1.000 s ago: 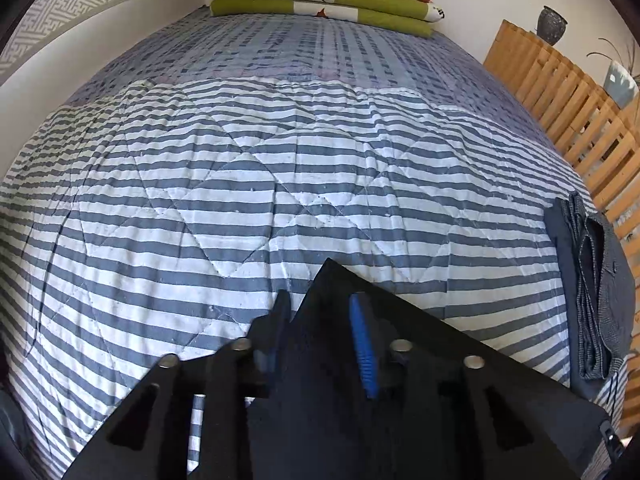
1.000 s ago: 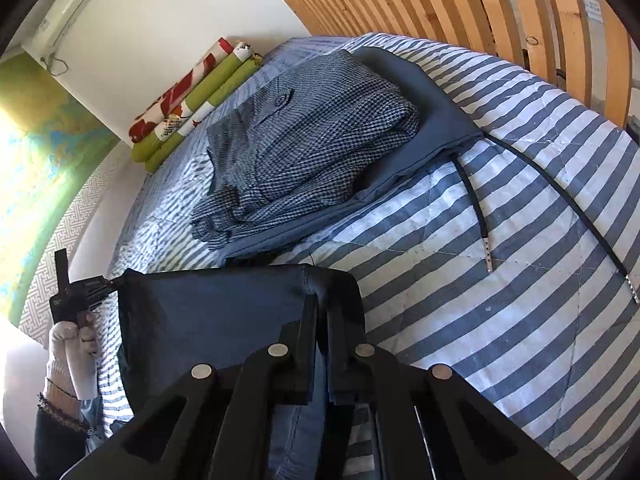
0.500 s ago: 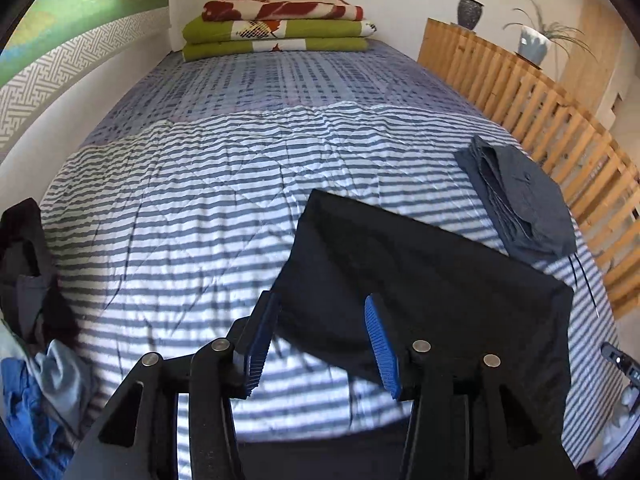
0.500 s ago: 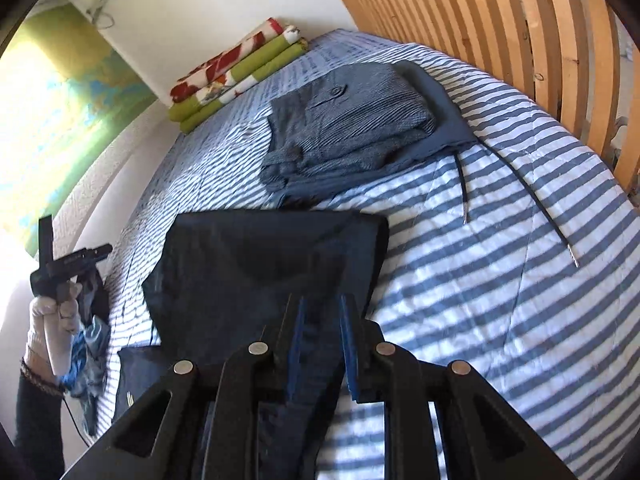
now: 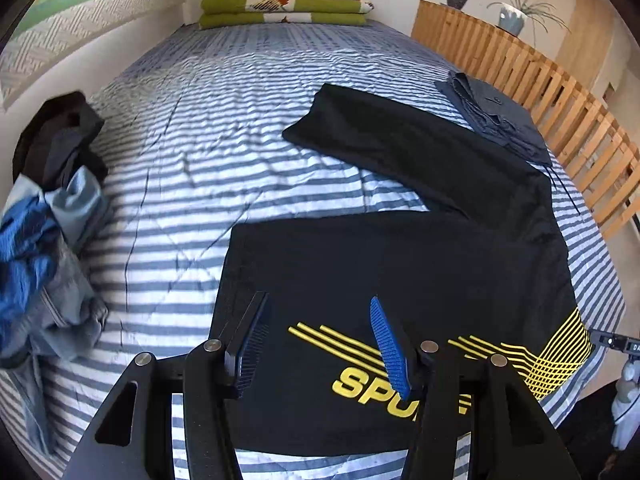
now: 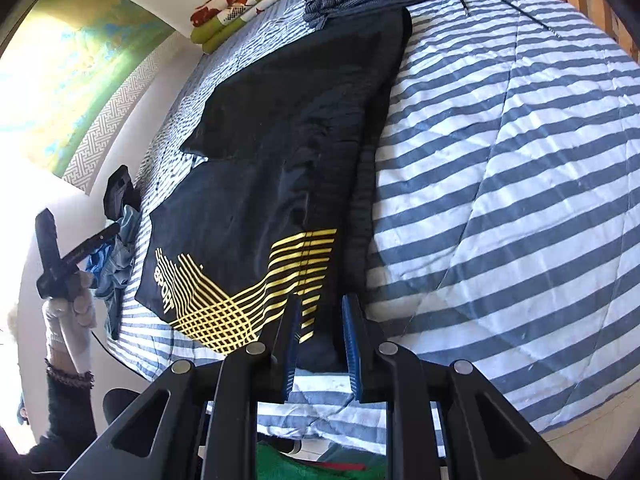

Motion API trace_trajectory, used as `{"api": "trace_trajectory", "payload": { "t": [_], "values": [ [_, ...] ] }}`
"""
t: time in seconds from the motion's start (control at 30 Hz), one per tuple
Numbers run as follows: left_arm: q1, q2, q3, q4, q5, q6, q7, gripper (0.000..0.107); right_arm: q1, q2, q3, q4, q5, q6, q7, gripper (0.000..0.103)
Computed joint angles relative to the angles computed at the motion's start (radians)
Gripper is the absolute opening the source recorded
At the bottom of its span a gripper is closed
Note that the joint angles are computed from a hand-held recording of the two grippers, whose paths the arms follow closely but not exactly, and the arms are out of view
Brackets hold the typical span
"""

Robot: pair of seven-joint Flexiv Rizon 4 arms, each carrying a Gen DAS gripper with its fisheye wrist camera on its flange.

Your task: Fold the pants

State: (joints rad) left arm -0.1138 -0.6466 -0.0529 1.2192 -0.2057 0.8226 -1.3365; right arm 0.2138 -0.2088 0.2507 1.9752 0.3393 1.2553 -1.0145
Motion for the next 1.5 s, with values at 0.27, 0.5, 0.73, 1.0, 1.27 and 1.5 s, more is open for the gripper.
{"api": "trace_trajectory", "payload": {
  "t": [0.27, 0.5, 0.73, 1.0, 1.27, 1.5],
  "values": [
    [0.061, 0.004, -0.058, 0.139, -0.121, 0.111, 0.037, 0.055, 0.031, 0.016, 0.003, -0.007, -0.016, -0.044, 0.047, 0.021],
    [0.062, -0.017, -0.053, 0.095, -0.128, 0.107, 0.073, 0.055, 0.116, 0.056, -0.086, 0.049, -0.357, -0.109, 0.327, 0.005],
    [0.098, -0.002, -0.028, 0.107, -0.149, 0.093, 0.035, 0.056, 0.120, 0.058, -0.087, 0.067, -0.575, -0.285, 0.455, 0.006],
    [0.139, 0.065, -0.019, 0.243, -0.153, 0.059, 0.084, 0.058, 0.112, 0.088, -0.085, 0.103, -0.638, -0.249, 0.480, 0.031],
    [0.153, 0.127, -0.026, 0.380, -0.201, 0.088, 0.144, 0.058, 0.128, 0.079, -0.070, 0.110, -0.688, -0.247, 0.416, 0.037],
    [0.149, 0.160, -0.040, 0.431, -0.228, 0.122, 0.194, 0.049, 0.160, 0.072, -0.085, 0.120, -0.874, -0.295, 0.454, 0.038]
  ]
}}
